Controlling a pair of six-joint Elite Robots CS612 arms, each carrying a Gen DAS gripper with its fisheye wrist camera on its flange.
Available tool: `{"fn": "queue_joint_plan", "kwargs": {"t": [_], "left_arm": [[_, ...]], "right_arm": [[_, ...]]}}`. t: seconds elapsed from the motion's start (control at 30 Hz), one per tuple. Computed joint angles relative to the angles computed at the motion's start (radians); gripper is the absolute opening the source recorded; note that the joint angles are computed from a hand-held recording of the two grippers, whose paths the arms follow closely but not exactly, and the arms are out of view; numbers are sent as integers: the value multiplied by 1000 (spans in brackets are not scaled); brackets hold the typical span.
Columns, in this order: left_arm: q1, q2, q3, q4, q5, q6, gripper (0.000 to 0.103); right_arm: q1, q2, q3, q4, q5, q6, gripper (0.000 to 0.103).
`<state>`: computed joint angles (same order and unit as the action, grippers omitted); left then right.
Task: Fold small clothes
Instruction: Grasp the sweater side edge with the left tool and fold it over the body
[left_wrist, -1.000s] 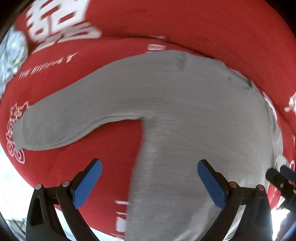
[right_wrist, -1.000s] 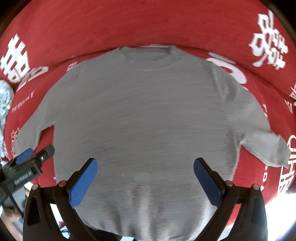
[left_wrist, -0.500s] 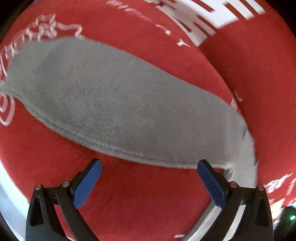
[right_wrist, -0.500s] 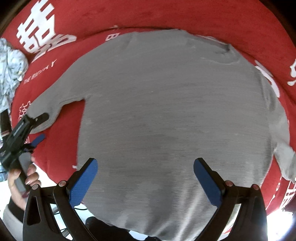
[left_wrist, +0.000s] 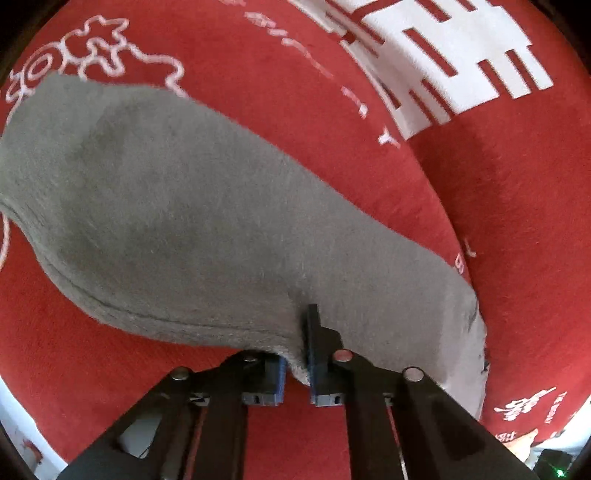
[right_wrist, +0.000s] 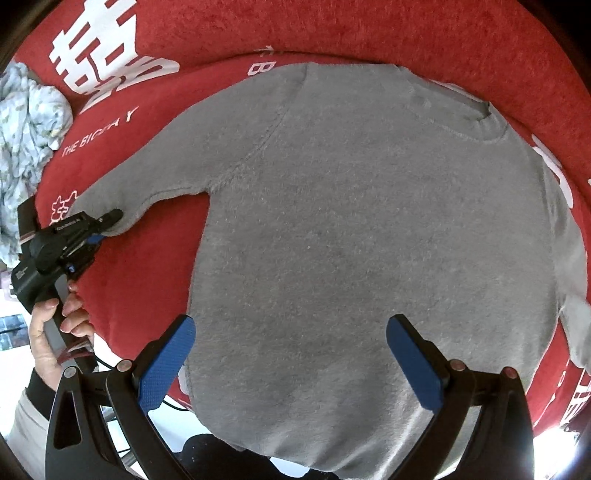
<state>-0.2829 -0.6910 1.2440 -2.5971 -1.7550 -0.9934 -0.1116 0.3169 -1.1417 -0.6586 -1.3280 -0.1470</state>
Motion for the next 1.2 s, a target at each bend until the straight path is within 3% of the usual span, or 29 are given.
{"fn": "queue_joint_plan", "kwargs": {"t": [0.13, 0.33, 0.47, 0.57, 0.67, 0.83, 1.0, 1.07, 1.13, 1.2], "left_arm": [[-17, -12, -24, 1, 77, 116, 7], [-46, 3, -131, 5, 121, 325, 7], [-80, 28, -224, 5, 105, 485, 7], [-113, 53, -297, 21, 43, 612, 7], [-155, 97, -387, 84, -9, 728, 7], [-221, 179, -531, 259, -71, 838, 7], [-263, 211, -562, 400, -2, 907, 8], [-265, 218, -565, 442, 2, 916, 18], [-262, 212, -548, 461, -7, 909, 56], [-265, 189, -507, 428, 31, 903, 74]], "right_arm": [[-7, 10, -15, 6, 5, 21, 103], [-30, 24, -47, 2, 31, 58, 103], [-53, 33, -72, -2, 47, 94, 103], [-78, 41, -95, -8, 56, 131, 103], [-108, 52, -123, -19, 61, 177, 103], [-162, 79, -174, -18, 42, 260, 103], [-208, 113, -220, 16, 24, 325, 103], [-220, 126, -234, 28, 21, 342, 103], [-230, 139, -248, 37, 25, 357, 103], [-231, 141, -247, 35, 28, 359, 103]]}}
